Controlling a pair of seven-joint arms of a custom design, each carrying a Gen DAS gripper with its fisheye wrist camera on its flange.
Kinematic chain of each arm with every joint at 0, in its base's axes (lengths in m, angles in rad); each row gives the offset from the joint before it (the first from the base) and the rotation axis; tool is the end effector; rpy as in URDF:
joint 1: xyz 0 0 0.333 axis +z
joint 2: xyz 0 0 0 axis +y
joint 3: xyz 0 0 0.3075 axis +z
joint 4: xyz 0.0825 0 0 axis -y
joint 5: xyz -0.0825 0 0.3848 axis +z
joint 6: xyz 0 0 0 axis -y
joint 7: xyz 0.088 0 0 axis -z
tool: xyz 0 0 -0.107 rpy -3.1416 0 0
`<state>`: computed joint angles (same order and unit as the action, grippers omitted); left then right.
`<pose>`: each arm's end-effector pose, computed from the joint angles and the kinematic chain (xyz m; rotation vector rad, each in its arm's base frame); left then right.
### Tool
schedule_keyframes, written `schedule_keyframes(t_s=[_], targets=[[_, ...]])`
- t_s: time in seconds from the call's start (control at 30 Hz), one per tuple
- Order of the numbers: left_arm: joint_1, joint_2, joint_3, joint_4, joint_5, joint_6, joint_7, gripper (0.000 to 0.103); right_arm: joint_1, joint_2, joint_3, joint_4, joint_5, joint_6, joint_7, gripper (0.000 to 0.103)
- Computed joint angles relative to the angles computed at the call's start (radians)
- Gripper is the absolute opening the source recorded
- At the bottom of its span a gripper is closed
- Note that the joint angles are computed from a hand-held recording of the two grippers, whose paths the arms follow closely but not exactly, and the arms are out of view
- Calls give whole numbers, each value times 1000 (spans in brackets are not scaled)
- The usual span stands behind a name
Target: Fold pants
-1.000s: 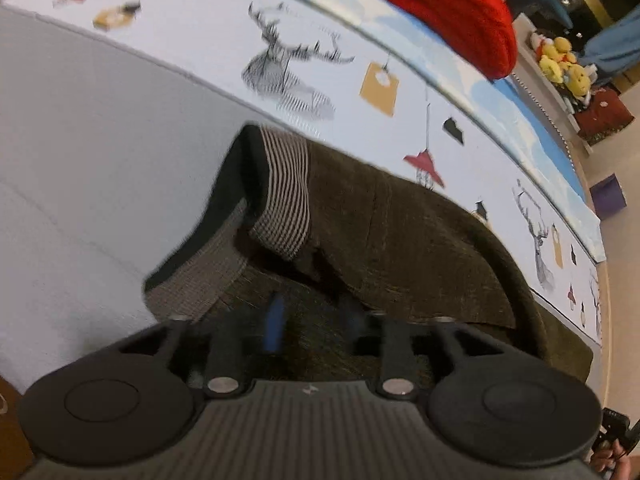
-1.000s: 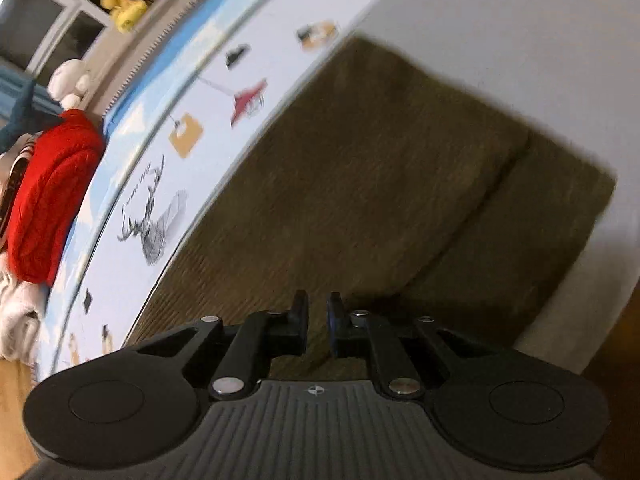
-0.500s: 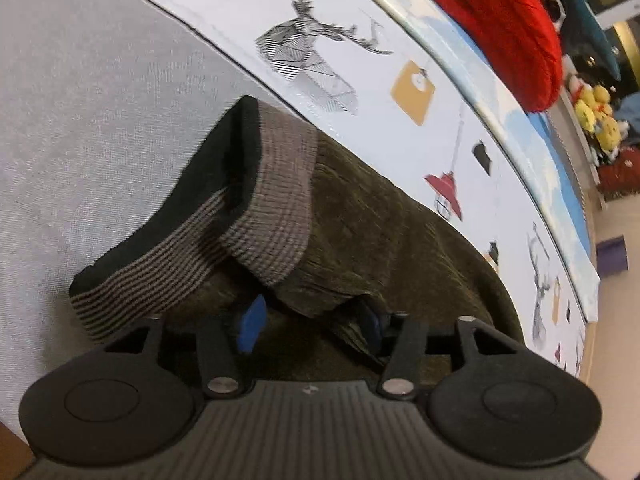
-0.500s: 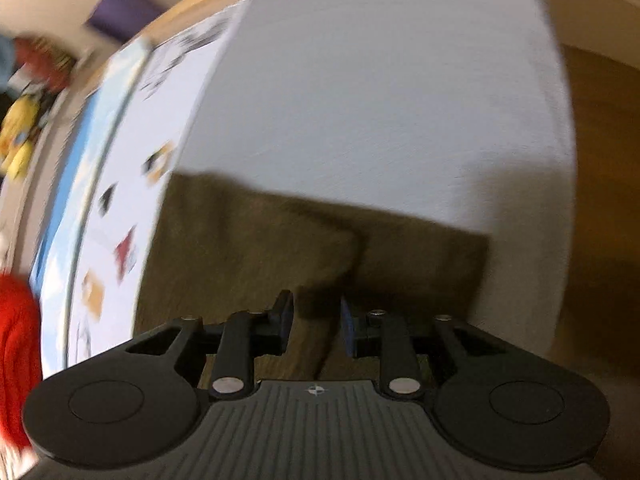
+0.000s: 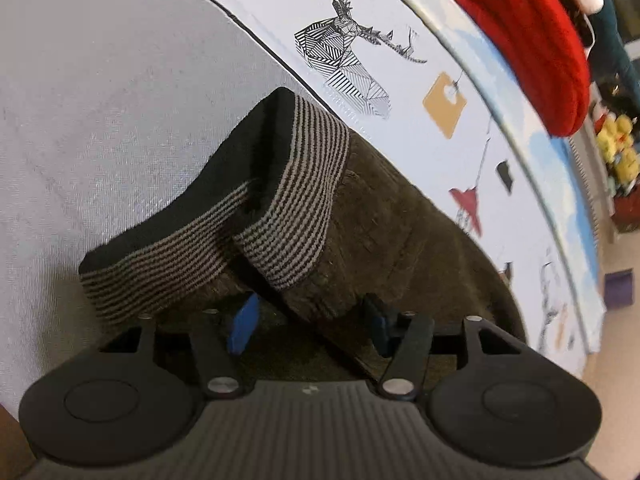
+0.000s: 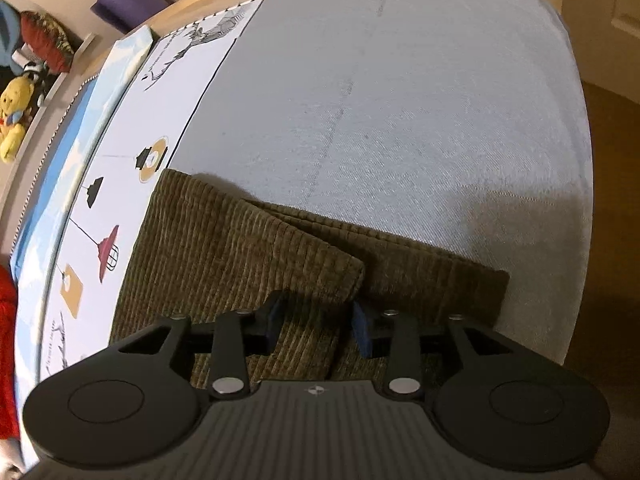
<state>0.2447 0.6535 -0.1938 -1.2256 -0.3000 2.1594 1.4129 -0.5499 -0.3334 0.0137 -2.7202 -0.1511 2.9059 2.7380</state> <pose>0.7552 0.0665 0.4198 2.4702 -1.6424 0.7096 0.3743 -0.2120 0.3770 -0.0073 2.6848 -0.4163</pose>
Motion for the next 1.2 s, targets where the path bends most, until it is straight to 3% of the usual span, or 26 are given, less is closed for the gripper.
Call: schedule_keyframes(t_s=[0.07,0.17,0.23,0.33,0.4,0.53,0.6,0.67,0.73,0.8,0.87,1.0,1.07,1.13,1.2], targets=[[-10,-5,7,-11,16,28,-1,61,-14,-3,17,1,-23,-2,15,27],[-16,-15,10,-24,32,56,3,45,-17,-6,12,-8,-28,15,13,15],[-21,-23,12,-34,52,70,23,29,-9,-14,1,-19,-19,33,-11,13],[-18,-56,3,-67,68,114,99,22,-36,-28,25,-25,-25,73,-20,12],[-17,-108,-6,-130,86,198,203,20,-102,-60,87,-44,-53,140,7,11],[24,-210,-26,-252,9,375,340,16,-238,-141,213,-103,-61,370,3,10],[62,-233,-30,-264,-68,360,358,15,-218,-184,185,-143,-38,446,-12,10],[63,-234,2,-252,-54,282,351,15,-166,-236,121,-159,-29,322,-46,10],[45,-203,38,-202,21,138,340,15,-49,-260,-15,-152,16,106,-115,9],[24,-191,59,-190,100,65,373,15,10,-251,-91,-130,79,-79,-191,10],[10,-190,63,-197,151,48,426,15,30,-251,-127,-141,139,-94,-238,10],[40,-216,44,-224,52,95,437,15,11,-289,-82,-161,154,10,-316,10],[55,-240,36,-249,5,111,461,15,-31,-330,-24,-175,149,46,-322,9],[44,-243,48,-243,25,77,465,15,-110,-369,53,-174,148,-12,-286,9],[27,-221,65,-210,78,9,465,15,-163,-372,88,-151,133,-137,-245,9]])
